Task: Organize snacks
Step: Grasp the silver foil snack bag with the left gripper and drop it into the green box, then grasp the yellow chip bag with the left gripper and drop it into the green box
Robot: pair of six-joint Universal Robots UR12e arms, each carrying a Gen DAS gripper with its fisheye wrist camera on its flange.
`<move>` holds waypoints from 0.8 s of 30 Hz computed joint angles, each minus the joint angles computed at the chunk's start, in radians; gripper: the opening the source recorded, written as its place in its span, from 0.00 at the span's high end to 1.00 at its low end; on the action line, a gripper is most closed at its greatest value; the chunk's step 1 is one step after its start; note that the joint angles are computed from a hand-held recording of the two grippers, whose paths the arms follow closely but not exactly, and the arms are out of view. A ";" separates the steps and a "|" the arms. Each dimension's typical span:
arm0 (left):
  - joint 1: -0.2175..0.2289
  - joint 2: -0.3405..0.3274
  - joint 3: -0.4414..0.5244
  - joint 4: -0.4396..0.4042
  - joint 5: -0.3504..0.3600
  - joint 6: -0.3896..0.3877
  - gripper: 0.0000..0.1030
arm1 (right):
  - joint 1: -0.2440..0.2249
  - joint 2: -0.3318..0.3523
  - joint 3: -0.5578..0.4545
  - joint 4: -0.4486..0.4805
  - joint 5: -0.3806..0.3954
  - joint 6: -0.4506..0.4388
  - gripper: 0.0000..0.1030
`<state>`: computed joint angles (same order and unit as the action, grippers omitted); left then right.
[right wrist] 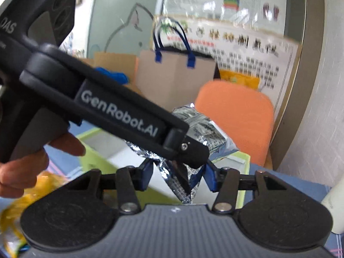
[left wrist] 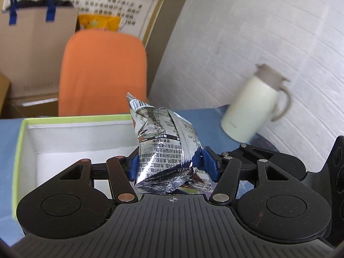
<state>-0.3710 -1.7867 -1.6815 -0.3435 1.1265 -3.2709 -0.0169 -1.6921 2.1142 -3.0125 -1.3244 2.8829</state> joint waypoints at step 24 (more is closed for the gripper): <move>0.014 0.370 -0.460 0.174 0.288 -0.125 0.19 | 0.108 -0.314 0.300 -0.007 0.137 0.140 0.10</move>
<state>-0.3567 -1.4163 -2.1413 -0.1691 1.4141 -3.3962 0.0908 -2.0059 2.4138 -3.0198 -1.1874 3.0228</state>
